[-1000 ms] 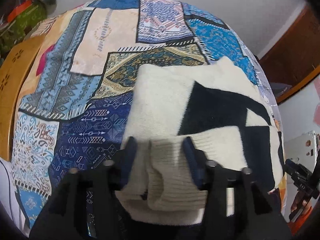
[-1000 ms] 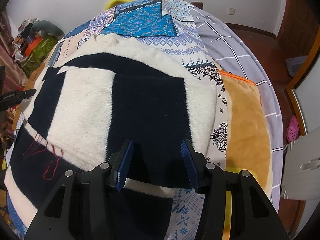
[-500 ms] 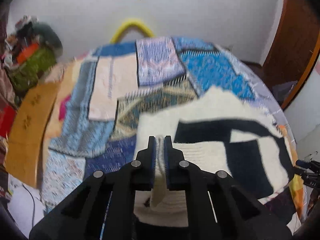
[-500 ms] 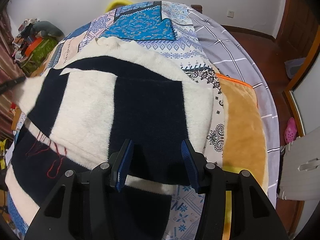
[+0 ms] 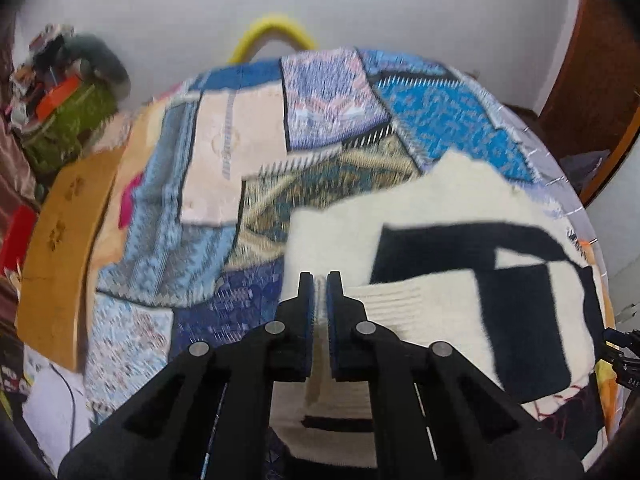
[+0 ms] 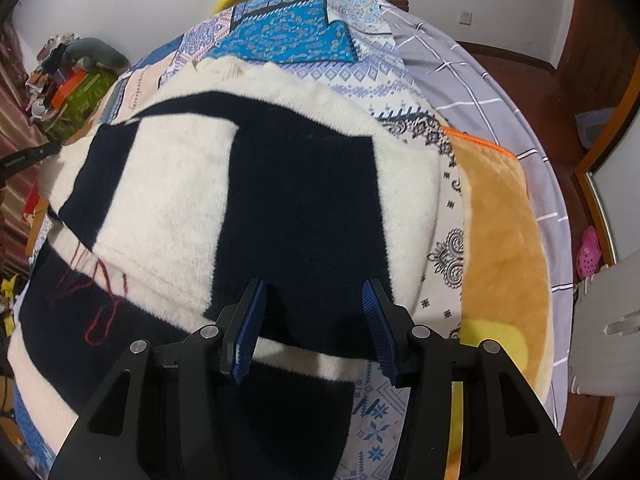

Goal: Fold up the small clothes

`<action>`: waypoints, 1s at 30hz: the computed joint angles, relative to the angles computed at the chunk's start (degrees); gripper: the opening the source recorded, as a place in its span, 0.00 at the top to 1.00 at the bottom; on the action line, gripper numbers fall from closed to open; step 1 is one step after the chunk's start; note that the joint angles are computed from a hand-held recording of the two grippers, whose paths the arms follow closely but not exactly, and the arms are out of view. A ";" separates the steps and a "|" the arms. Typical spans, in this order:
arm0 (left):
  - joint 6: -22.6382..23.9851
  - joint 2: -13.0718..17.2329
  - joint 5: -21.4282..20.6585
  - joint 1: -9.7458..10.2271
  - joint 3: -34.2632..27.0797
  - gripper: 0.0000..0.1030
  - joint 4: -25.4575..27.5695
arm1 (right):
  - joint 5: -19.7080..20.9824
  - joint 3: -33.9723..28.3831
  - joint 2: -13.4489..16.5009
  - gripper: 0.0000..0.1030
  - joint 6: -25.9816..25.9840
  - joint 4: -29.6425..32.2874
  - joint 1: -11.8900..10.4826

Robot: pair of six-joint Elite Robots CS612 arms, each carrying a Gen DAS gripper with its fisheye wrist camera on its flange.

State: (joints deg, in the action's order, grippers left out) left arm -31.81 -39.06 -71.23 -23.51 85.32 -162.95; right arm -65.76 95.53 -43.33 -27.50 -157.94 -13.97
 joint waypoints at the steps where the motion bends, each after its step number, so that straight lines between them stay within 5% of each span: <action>1: -0.16 0.14 -0.41 0.07 -0.10 0.95 0.67 | -0.08 0.07 0.06 0.55 -0.03 -0.06 0.02; 5: -0.86 0.11 -1.47 0.12 -0.19 0.94 2.52 | 0.06 -0.04 0.30 0.54 0.56 0.73 -0.07; 10: -3.04 -0.95 -3.69 0.54 0.79 0.80 2.33 | -0.24 0.31 -0.34 0.52 0.49 1.25 -0.15; 20: 1.51 -5.20 2.62 -1.62 6.05 0.59 -2.44 | 0.56 3.49 -3.30 0.45 -0.47 -2.39 -1.10; 23: 2.94 -6.59 3.92 -2.43 8.30 0.46 -5.41 | 1.45 5.13 -4.57 0.41 -0.46 -5.03 -1.60; 30: 3.42 -9.40 3.77 -3.73 13.13 0.40 -10.13 | 3.04 8.53 -6.95 0.31 0.07 -10.20 -2.40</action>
State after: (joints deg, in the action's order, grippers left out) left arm -28.39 -48.46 -67.46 -27.24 98.45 -173.08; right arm -62.72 104.06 -50.28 -27.44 -168.15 -16.37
